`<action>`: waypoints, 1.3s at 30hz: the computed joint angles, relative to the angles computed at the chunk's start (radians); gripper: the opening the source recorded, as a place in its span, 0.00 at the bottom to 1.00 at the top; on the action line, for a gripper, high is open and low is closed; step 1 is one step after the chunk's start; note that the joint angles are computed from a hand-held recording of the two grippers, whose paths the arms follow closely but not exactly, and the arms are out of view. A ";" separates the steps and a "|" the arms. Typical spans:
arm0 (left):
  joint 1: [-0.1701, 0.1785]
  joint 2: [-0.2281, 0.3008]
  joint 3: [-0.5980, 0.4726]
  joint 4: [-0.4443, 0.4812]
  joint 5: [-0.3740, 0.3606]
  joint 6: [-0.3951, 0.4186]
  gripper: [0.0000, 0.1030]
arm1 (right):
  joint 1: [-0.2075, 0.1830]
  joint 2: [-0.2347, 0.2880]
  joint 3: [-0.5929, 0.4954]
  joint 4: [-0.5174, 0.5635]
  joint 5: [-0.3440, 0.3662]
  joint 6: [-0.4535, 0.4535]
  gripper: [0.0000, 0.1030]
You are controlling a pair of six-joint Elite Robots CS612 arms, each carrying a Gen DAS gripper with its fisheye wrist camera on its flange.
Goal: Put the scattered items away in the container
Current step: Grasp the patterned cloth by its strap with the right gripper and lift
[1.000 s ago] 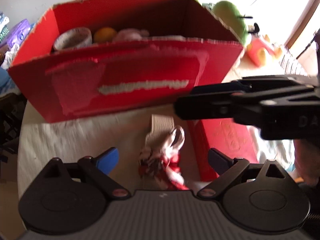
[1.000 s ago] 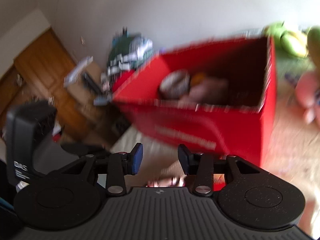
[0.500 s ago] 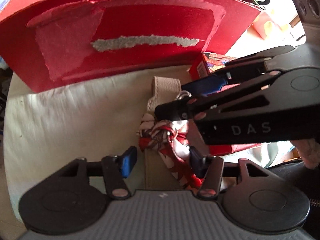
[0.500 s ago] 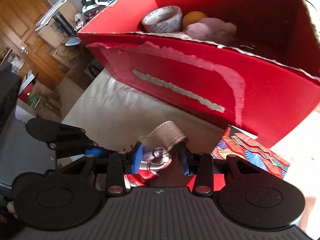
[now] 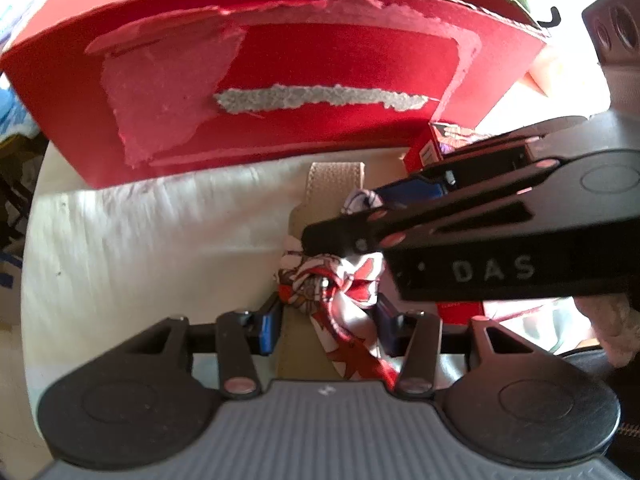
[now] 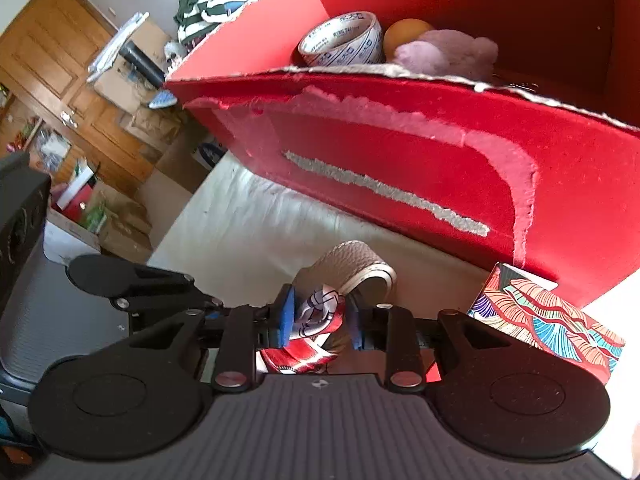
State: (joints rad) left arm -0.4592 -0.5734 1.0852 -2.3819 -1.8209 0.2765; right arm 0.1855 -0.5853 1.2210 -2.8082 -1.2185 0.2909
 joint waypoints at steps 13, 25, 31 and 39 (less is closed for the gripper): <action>-0.001 -0.032 0.049 -0.070 0.023 -0.008 0.46 | -0.006 -0.002 0.024 -0.095 0.064 0.015 0.21; 0.010 -0.108 0.124 -0.247 0.022 -0.057 0.45 | -0.024 -0.003 0.038 -0.361 0.214 0.095 0.14; 0.003 -0.099 0.098 -0.367 0.018 -0.077 0.44 | -0.030 -0.006 0.027 -0.494 0.189 0.134 0.14; -0.011 -0.037 -0.027 -0.472 -0.033 -0.063 0.44 | -0.031 -0.016 0.010 -0.620 0.021 0.130 0.14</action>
State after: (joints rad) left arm -0.4703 -0.6100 1.0579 -2.8536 -1.8544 0.2134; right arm 0.1544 -0.6016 1.2314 -3.4279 -1.1975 0.4212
